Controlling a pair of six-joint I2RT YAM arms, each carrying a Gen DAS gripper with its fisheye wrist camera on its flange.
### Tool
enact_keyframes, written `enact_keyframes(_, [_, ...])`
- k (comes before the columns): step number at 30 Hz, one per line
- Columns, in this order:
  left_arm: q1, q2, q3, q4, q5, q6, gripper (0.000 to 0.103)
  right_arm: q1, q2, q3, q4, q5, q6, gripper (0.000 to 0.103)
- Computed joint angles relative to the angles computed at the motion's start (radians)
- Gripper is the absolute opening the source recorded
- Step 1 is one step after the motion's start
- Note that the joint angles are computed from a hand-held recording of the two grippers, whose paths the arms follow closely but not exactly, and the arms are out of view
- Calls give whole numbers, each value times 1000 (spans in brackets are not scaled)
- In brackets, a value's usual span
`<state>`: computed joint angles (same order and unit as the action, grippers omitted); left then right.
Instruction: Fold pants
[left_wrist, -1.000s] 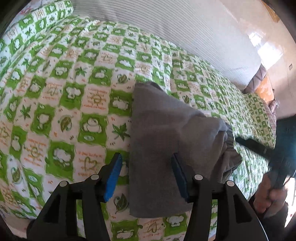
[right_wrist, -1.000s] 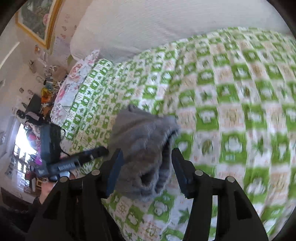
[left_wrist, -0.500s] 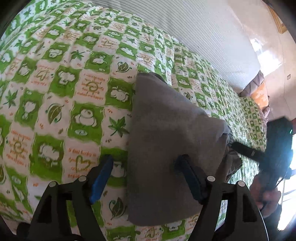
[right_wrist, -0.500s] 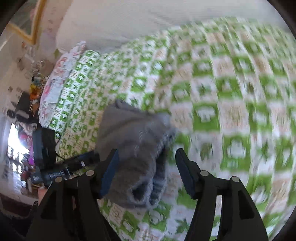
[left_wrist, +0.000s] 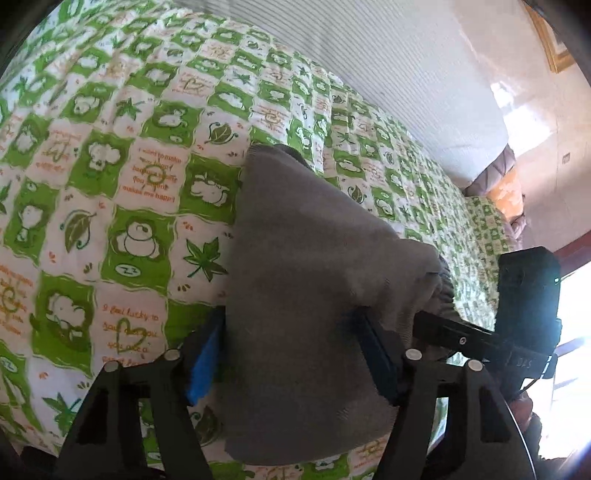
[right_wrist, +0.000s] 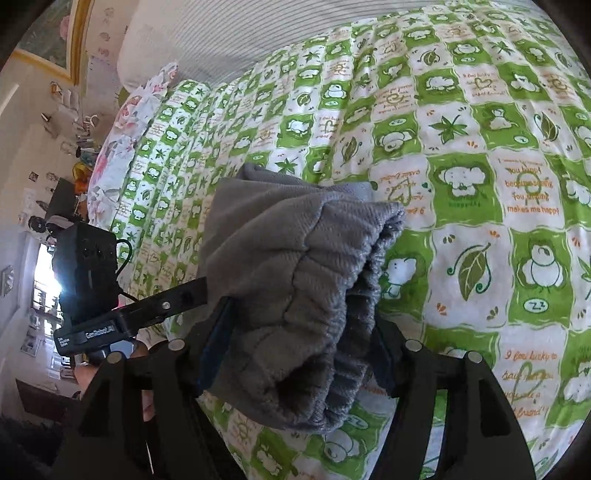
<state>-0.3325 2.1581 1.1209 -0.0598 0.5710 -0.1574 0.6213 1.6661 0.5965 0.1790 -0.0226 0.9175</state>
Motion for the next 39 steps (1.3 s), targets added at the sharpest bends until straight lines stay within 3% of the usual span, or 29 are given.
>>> enact_keyframes(2, [-4, -8, -2, -1, -18, 11, 56, -1, -16, -16, -1, 7, 2, 53])
enact_keyframes(6, [-3, -43, -32, 9, -45, 26, 41, 2, -47, -36, -2, 19, 9, 44])
enact_keyframes(13, [-27, -117, -79, 23, -110, 25, 33, 28, -92, -27, -53, 56, 13, 38])
enact_keyframes(19, [-13, -177, -117, 40, -101, 17, 26, 45, -152, -12, -97, 73, -7, 33])
enact_keyframes(26, [4, -188, -118, 42, -86, 2, 25, 43, -162, 70, -157, 83, -73, 31])
enact_keyframes(30, [19, -178, -101, 23, -83, 7, 25, 12, -114, 104, -162, 37, -80, 31])
enact_keyframes(33, [22, -161, -91, 8, -74, 21, 24, 20, -79, 114, -203, 54, -37, 37])
enact_keyframes(35, [11, -153, -89, 9, -96, 31, 24, 36, -62, 117, -237, 80, -16, 52])
enact_keyframes(39, [22, -129, -76, 10, -80, 28, 25, 12, -44, 48, -132, 17, 30, 59])
